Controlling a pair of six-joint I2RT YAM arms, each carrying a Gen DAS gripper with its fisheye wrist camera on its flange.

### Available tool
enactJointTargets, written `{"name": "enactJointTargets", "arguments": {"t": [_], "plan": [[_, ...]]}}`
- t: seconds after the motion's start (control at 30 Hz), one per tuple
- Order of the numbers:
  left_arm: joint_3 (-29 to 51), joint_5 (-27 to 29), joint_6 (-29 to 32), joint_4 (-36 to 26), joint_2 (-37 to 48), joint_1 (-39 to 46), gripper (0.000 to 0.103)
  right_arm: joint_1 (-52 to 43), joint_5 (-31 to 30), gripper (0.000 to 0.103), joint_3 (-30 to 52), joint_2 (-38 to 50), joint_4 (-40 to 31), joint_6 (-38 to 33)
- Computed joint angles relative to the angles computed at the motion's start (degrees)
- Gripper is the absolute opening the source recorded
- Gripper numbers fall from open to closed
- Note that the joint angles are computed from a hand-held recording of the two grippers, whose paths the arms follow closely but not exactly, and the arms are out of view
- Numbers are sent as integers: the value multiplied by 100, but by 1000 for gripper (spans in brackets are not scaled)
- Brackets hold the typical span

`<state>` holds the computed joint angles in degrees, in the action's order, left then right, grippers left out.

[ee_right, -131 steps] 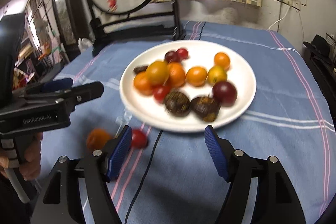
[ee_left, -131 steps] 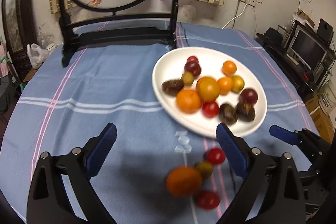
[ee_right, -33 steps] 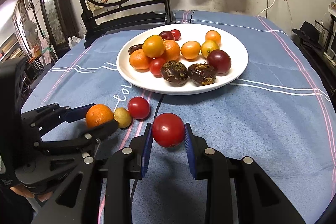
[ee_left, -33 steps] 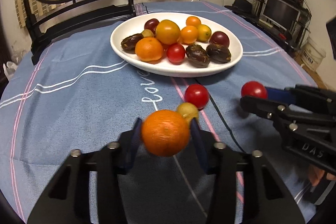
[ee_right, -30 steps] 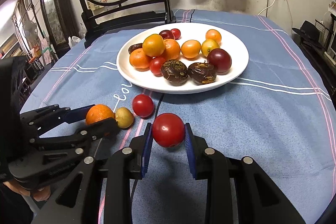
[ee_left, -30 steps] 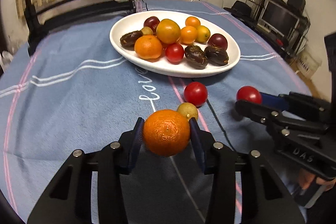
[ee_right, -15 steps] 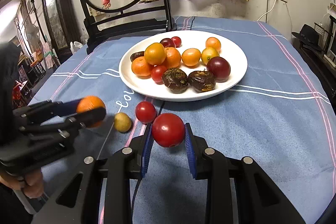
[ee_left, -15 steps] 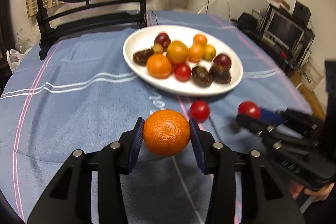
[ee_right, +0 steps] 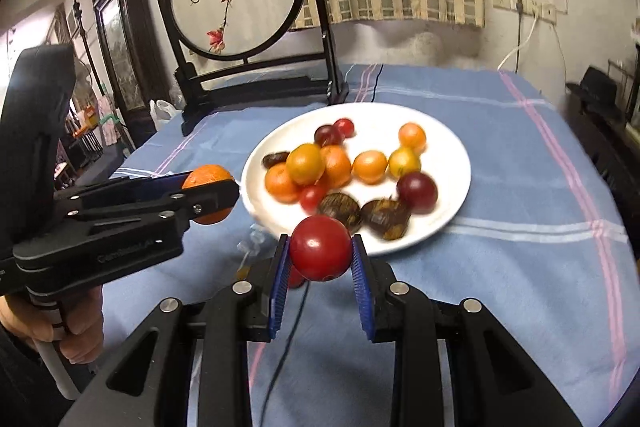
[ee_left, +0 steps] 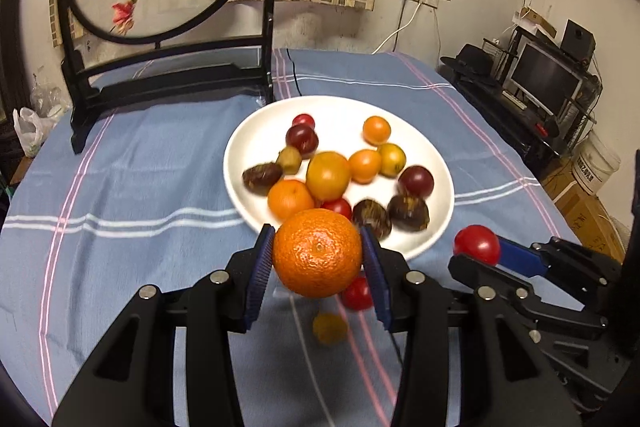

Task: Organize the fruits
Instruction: 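Place the tangerine and cherry tomato on the white plate, opening both tools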

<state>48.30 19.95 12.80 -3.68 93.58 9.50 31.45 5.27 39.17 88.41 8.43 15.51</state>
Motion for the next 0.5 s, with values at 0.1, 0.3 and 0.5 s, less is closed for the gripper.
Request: {"name": "enactJointTargets", "arguments": {"t": [0.1, 0.3, 0.5], "plan": [[377, -216, -195, -57, 330, -242, 43, -152, 37, 30, 255, 216, 14, -229], [1181, -703, -539, -157, 933, -642, 43, -470, -107, 30, 814, 867, 88, -501], [1898, -1076, -731, -237, 1526, -898, 43, -620, -208, 30, 1184, 1387, 186, -560]]}}
